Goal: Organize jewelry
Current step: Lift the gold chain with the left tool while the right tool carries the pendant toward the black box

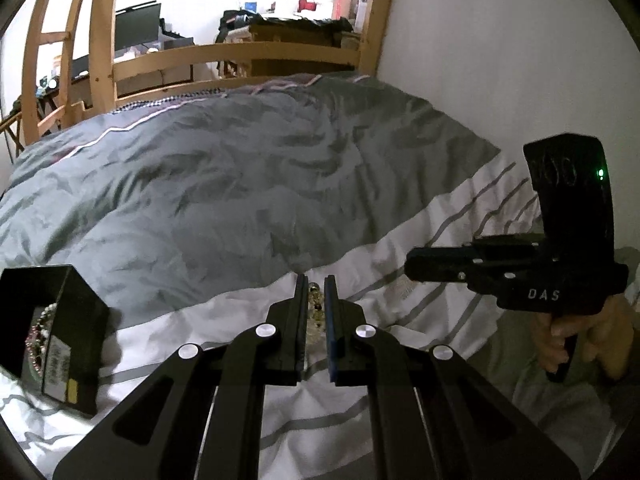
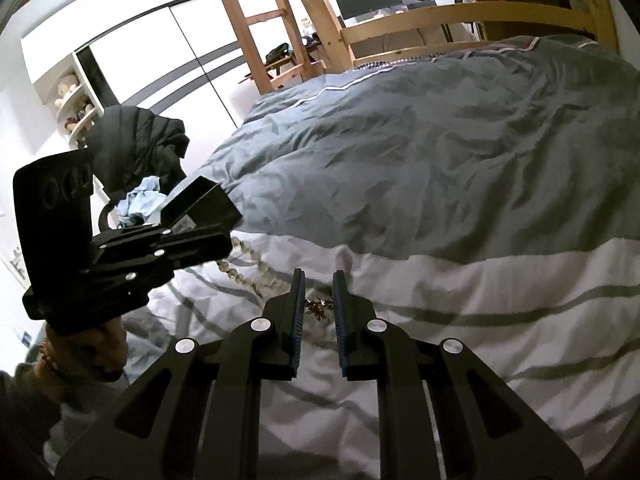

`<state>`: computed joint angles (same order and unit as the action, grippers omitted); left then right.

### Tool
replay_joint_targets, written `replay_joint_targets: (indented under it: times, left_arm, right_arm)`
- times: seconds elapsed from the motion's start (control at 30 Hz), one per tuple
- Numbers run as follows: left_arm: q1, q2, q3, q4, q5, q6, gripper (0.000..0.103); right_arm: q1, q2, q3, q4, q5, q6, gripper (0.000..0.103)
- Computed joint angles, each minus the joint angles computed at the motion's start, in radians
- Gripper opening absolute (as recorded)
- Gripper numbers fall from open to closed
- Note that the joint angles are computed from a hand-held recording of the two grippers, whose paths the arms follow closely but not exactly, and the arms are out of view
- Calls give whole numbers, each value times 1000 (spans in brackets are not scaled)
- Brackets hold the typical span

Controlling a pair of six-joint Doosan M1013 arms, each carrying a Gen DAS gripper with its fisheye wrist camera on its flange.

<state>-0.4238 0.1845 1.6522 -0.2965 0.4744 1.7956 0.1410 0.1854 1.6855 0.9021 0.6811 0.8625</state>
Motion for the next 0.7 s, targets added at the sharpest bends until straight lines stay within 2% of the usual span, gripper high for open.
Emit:
replay_joint_targets:
  times: [0.23, 0.4, 0.7]
  left_arm:
    - [11, -40, 10, 13, -14, -36, 7]
    - [36, -63, 13, -36, -6, -20, 7]
    - [93, -96, 17, -118, -26, 27, 7]
  right_arm:
    - [22, -27, -26, -67, -3, 53, 15]
    - [47, -33, -66, -106, 2, 85, 15]
    - [94, -2, -154, -166, 39, 154, 15]
